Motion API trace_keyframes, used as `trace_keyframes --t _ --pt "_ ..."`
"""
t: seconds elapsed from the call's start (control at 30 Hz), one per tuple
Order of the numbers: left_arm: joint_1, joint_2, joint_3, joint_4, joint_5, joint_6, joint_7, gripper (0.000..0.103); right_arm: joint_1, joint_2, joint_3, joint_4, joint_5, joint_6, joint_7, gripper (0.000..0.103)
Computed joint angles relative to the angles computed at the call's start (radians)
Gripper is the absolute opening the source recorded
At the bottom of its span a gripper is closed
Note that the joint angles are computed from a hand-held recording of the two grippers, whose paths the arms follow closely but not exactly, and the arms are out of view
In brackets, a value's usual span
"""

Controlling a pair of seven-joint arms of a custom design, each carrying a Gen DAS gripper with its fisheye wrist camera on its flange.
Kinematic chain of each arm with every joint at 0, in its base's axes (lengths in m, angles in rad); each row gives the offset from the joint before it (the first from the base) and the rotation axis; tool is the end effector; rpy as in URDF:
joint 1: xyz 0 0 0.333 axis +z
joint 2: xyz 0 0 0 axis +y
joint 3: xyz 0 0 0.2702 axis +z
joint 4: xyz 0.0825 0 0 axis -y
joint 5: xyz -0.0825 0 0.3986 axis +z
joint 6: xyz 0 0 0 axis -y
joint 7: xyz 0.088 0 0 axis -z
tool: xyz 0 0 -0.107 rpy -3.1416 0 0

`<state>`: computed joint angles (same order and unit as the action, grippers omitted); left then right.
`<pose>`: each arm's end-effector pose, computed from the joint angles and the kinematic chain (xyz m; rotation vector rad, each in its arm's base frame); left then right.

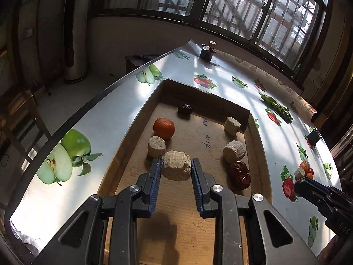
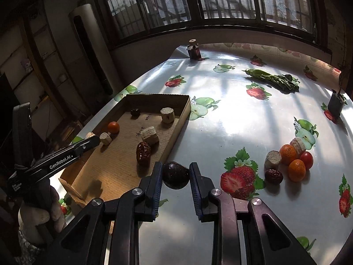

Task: Organize fruits
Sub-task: 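Carry the plum and rice cake into the cardboard box and open both tools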

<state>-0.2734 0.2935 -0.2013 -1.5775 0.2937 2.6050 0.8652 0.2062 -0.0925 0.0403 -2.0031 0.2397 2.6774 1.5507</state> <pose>0.6255 -0.3100 0.5113 -1.9403 1.8142 -0.9591 0.5814 0.1394 0.5377 -1.7765 1.6128 -0.4220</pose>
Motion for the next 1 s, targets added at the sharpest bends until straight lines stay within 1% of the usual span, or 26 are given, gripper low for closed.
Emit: trace_keyframes --t 0.17,0.27,0.4,0.47,0.5,0.57,0.63,0.7,0.8,0.9,0.93,0.97,1.0 --pt "0.029 0.023 -0.015 0.013 -0.072 -0.043 0.060 0.027 0.034 0.156 0.021 0.166 -0.059 -0.090 0.027 0.027" --pt "0.029 0.040 -0.016 0.027 -0.093 -0.057 0.072 0.027 0.053 0.203 0.019 0.210 -0.095 -0.126 0.044 0.027" --pt "0.031 0.045 -0.019 0.027 -0.115 -0.043 0.085 0.028 0.073 0.244 0.011 0.245 -0.151 -0.144 0.073 0.027" --pt "0.032 0.031 -0.018 0.005 -0.121 -0.018 0.080 0.034 0.081 0.254 0.007 0.254 -0.172 -0.142 0.088 0.027" --pt "0.032 0.023 -0.017 -0.006 -0.122 -0.004 0.075 0.034 0.085 0.259 0.006 0.257 -0.184 -0.138 0.096 0.027" --pt "0.028 0.009 -0.010 -0.019 -0.111 0.012 0.055 0.040 0.093 0.258 0.002 0.252 -0.212 -0.118 0.114 0.027" --pt "0.027 -0.010 -0.008 -0.038 -0.101 0.031 0.041 0.045 0.094 0.258 0.005 0.252 -0.208 -0.116 0.106 0.028" --pt "0.024 -0.026 -0.006 -0.052 -0.088 0.044 0.029 0.046 0.093 0.244 0.006 0.238 -0.200 -0.106 0.103 0.028" --pt "0.017 -0.045 -0.005 -0.063 -0.064 0.046 0.010 0.049 0.093 0.200 0.006 0.190 -0.205 -0.061 0.111 0.031" --pt "-0.004 -0.058 -0.001 -0.065 -0.008 0.037 -0.016 0.050 0.086 0.129 0.005 0.109 -0.221 -0.004 0.146 0.041" --pt "-0.015 -0.059 0.000 -0.058 0.020 0.028 -0.027 0.051 0.082 0.099 0.005 0.075 -0.231 0.017 0.169 0.047" --pt "-0.025 -0.057 0.000 -0.050 0.046 0.020 -0.033 0.055 0.075 0.070 0.007 0.040 -0.238 0.038 0.190 0.050" --pt "-0.035 -0.055 0.000 -0.041 0.072 0.013 -0.038 0.057 0.066 0.035 0.009 -0.001 -0.245 0.062 0.219 0.051"
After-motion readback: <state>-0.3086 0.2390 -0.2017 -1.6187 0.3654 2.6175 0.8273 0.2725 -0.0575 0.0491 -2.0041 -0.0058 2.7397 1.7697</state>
